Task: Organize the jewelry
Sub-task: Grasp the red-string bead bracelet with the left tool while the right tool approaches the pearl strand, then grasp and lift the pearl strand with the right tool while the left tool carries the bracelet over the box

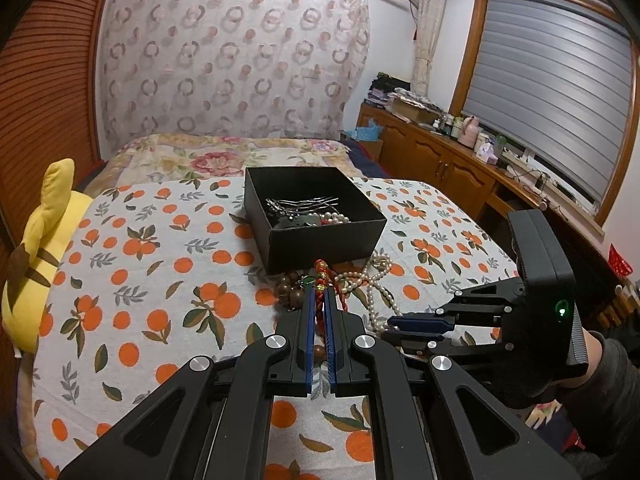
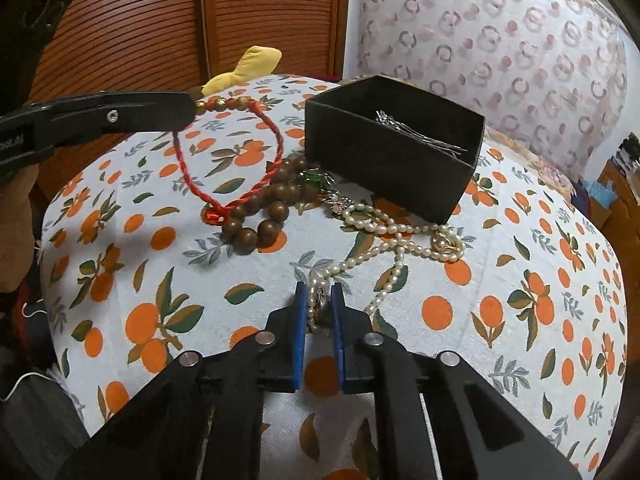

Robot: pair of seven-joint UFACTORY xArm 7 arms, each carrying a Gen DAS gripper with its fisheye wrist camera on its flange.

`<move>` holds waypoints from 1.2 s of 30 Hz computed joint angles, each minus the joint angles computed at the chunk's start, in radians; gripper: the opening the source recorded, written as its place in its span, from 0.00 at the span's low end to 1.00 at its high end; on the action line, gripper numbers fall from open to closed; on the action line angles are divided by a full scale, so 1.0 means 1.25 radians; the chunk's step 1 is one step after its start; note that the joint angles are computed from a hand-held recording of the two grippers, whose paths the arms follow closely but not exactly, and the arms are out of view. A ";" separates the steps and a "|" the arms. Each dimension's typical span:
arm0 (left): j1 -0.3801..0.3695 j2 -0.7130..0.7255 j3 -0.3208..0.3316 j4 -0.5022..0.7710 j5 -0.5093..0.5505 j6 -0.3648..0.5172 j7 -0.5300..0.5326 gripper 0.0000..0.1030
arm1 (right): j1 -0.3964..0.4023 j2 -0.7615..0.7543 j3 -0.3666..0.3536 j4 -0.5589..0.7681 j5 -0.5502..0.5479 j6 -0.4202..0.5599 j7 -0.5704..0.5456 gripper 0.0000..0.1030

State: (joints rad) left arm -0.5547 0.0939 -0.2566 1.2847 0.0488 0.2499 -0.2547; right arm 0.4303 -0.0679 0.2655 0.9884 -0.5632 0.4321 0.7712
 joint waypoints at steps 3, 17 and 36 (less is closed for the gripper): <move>0.000 0.000 0.000 0.001 0.000 0.001 0.000 0.04 | -0.006 -0.017 -0.001 -0.016 -0.006 -0.022 0.018 0.12; -0.017 0.023 0.012 0.044 0.072 -0.007 -0.048 0.04 | -0.094 -0.128 0.041 -0.030 -0.032 -0.068 0.065 0.12; -0.043 0.089 0.041 0.213 0.141 0.056 -0.061 0.04 | -0.161 -0.147 0.072 0.116 -0.073 -0.020 0.020 0.12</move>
